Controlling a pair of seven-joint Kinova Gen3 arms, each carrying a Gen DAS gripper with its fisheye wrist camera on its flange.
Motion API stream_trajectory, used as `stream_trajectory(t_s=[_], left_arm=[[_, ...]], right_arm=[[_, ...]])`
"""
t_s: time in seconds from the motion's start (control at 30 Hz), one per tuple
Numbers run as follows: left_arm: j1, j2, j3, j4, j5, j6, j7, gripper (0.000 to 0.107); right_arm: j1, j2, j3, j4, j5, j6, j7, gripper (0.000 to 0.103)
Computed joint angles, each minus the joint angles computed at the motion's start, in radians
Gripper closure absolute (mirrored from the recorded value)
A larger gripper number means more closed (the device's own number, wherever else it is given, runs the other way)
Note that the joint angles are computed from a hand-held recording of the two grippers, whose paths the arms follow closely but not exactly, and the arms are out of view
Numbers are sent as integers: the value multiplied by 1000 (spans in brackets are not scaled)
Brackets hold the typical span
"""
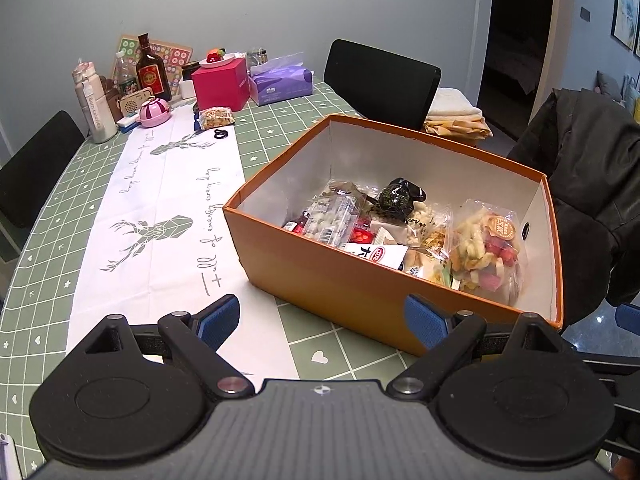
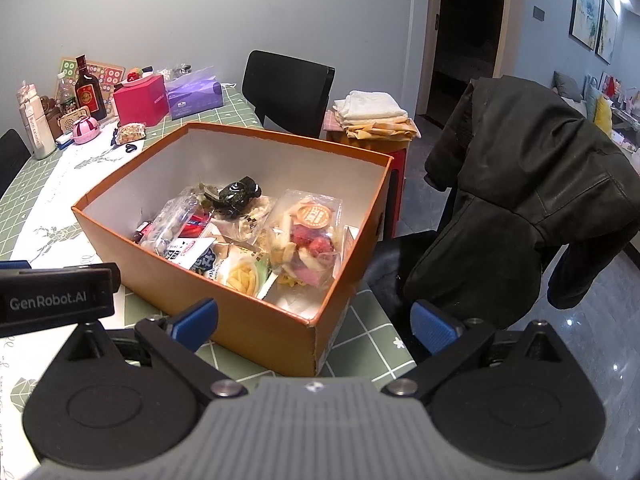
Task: Organize snacks
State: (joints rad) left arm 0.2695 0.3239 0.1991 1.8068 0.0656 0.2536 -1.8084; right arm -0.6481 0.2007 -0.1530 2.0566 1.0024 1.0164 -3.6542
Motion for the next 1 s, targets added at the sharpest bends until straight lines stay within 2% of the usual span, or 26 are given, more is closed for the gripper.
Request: stream_trajectory(t_s=[1.0], left_arm=[[13,1,-4,9,-12,-12,-3,4]], right_arm=[[-1,5,2,-3,-4,-2,7,3]])
